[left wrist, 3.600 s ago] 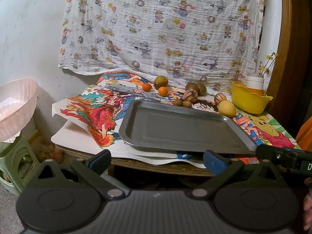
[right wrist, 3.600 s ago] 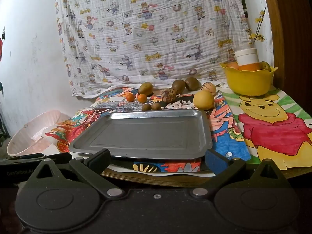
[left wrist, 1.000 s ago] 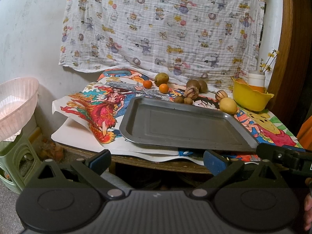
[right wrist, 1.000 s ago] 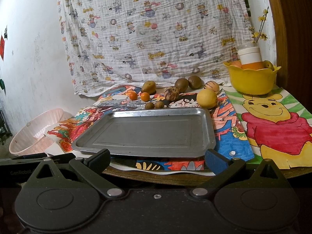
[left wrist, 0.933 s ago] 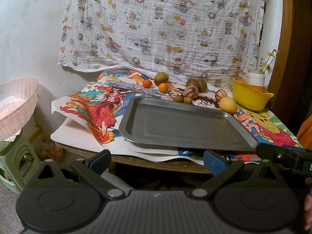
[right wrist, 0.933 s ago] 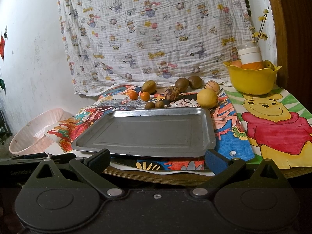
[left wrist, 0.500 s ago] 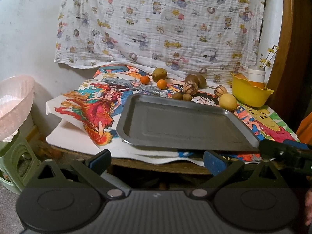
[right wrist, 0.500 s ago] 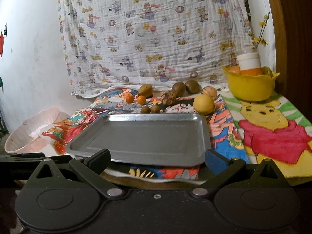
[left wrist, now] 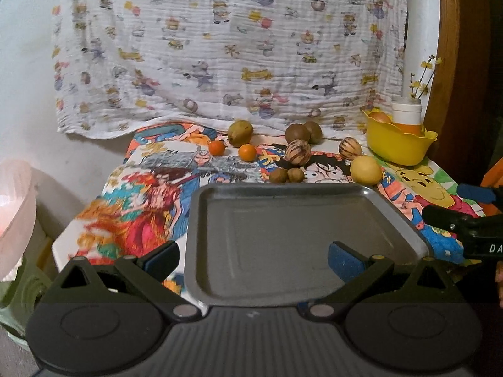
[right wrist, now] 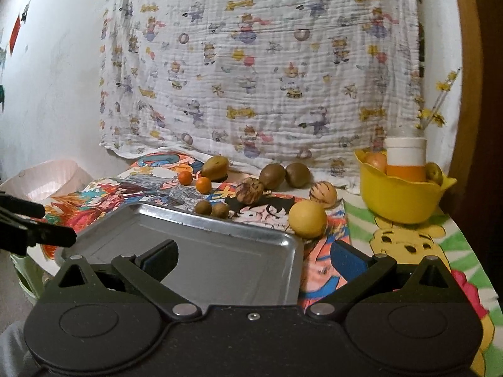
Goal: Organize fruits
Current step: 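Move the right tool to the striped pepino while the left tool approaches a small brown fruit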
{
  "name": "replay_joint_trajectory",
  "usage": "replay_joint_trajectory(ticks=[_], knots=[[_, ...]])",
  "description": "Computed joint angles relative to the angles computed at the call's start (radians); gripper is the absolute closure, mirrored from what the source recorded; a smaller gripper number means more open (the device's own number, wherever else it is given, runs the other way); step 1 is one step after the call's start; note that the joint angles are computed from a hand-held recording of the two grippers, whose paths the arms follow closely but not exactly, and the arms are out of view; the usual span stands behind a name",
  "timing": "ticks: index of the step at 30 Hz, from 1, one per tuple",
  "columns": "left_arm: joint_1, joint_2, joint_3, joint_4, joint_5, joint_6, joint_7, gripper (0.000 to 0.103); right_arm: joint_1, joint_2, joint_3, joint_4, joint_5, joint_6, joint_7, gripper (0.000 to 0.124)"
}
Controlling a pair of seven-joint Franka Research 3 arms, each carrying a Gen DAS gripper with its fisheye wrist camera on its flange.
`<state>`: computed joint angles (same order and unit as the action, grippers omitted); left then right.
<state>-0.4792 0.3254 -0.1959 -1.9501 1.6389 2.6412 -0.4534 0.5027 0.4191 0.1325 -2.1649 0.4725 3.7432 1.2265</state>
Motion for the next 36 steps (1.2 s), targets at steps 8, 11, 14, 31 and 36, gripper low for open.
replay_joint_trajectory(ticks=[8, 11, 14, 31, 36], knots=[[0.035, 0.079, 0.033, 0.125, -0.051, 0.099, 0.161, 0.0, -0.2, 0.048, 0.087, 0.122, -0.306, -0.196, 0.103, 0.021], [0.032, 0.126, 0.05, 0.189, -0.112, 0.12, 0.267, 0.0, -0.3, 0.09, 0.163, 0.196, -0.428, -0.27, 0.133, 0.021], [0.025, 0.17, 0.074, 0.247, -0.176, 0.144, 0.366, 0.0, -0.372, 0.14, 0.226, 0.281, -0.5, -0.338, 0.121, 0.021], [0.064, 0.44, 0.086, 0.576, -0.636, 0.207, 1.083, 0.001, -0.448, 0.445, 0.365, 0.793, -0.577, -0.689, -0.324, 0.022], [0.094, 0.544, 0.046, 0.711, -0.789, 0.171, 1.3, 0.003, -0.345, 0.592, 0.295, 1.099, -0.527, -0.853, -0.354, 0.022]])
